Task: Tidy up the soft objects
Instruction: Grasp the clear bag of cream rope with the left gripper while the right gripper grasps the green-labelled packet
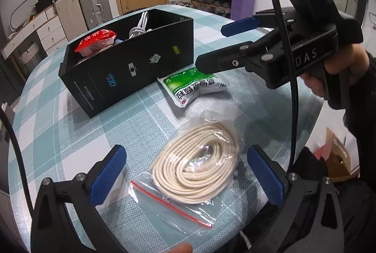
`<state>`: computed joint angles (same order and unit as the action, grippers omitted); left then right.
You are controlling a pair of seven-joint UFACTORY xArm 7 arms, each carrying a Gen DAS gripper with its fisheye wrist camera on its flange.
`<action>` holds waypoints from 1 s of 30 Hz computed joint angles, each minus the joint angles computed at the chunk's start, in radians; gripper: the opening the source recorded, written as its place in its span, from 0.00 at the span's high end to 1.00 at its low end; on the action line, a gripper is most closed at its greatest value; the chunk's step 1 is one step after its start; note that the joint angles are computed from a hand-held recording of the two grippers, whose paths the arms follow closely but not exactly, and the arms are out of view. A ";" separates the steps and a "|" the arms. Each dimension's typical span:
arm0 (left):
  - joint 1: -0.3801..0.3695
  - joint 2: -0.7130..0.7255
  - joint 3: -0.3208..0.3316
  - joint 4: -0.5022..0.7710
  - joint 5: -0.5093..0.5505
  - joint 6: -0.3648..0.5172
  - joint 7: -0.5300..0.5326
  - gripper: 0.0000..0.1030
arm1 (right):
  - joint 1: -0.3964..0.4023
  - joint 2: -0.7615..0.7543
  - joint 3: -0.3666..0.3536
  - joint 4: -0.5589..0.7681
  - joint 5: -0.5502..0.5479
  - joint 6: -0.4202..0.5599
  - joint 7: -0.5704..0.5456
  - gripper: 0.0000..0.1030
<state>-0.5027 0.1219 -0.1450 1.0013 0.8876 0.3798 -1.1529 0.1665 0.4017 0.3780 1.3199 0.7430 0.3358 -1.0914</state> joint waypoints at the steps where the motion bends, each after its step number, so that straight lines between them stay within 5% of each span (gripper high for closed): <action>1: 0.000 0.002 -0.001 0.002 -0.007 0.005 0.005 0.00 | 0.006 0.002 -0.006 0.001 -0.009 0.001 0.009 0.01; 30: 0.072 -0.041 0.004 -0.065 -0.017 0.034 -0.173 0.00 | 0.059 0.062 -0.020 0.026 -0.202 0.042 0.156 0.01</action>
<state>-0.4309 0.0809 -0.1408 0.9361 0.8703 0.4142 -1.3262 0.2258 0.4634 0.3576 1.3459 0.5413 0.3775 -0.9357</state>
